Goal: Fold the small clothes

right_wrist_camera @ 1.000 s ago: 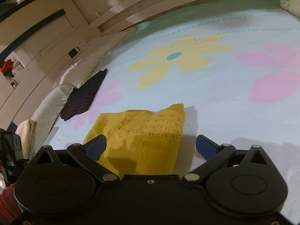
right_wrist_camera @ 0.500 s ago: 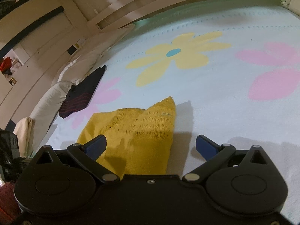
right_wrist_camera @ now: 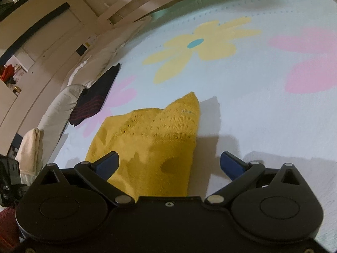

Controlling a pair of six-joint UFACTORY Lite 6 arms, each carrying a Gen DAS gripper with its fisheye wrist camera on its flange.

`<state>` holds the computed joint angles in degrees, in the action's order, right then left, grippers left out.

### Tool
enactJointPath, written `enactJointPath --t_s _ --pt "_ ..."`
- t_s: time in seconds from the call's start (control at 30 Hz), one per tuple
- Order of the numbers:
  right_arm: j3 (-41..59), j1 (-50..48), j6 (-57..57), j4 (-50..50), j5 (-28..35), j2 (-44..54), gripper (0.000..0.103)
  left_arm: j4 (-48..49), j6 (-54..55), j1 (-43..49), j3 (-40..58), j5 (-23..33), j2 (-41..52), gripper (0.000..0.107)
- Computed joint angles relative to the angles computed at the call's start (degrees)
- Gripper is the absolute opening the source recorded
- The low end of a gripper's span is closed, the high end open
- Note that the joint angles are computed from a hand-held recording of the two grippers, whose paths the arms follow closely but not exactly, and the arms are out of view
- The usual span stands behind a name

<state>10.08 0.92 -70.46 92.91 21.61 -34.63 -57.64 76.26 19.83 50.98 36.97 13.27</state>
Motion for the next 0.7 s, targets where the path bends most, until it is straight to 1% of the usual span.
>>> enactJointPath --t_s 0.03,0.07,0.17,0.3,0.37,0.47,0.57,0.7 --pt "-0.10 -0.51 -1.30 1.28 0.78 0.61 0.102 -0.41 -0.10 0.12 0.42 1.33 0.78 0.100" --pt "-0.15 -1.23 -3.35 3.40 2.00 1.73 0.102 -0.94 -0.60 -0.20 0.87 2.26 1.73 0.102" --pt "-0.38 -2.30 -8.41 9.40 4.96 4.78 0.102 -3.22 0.92 -2.75 1.00 0.62 2.64 0.102" --pt "0.53 -0.90 -17.90 19.82 8.15 11.49 0.102 -10.48 6.11 -5.30 0.73 -1.70 4.09 0.102" --pt "1.24 0.02 -23.69 25.98 10.93 16.12 0.103 -12.53 8.38 -6.08 1.41 -1.67 5.13 0.102" --pt "1.56 0.91 -32.49 35.14 15.48 21.16 0.103 -15.55 11.48 -5.96 3.11 -0.05 7.41 0.102" --pt "3.18 0.57 -36.09 38.28 20.13 26.26 0.103 -18.22 13.09 -6.04 5.24 1.56 9.94 0.102" --pt "6.16 1.01 -36.79 36.49 22.21 30.28 0.103 -21.80 14.82 -6.65 5.77 1.61 11.01 0.101"
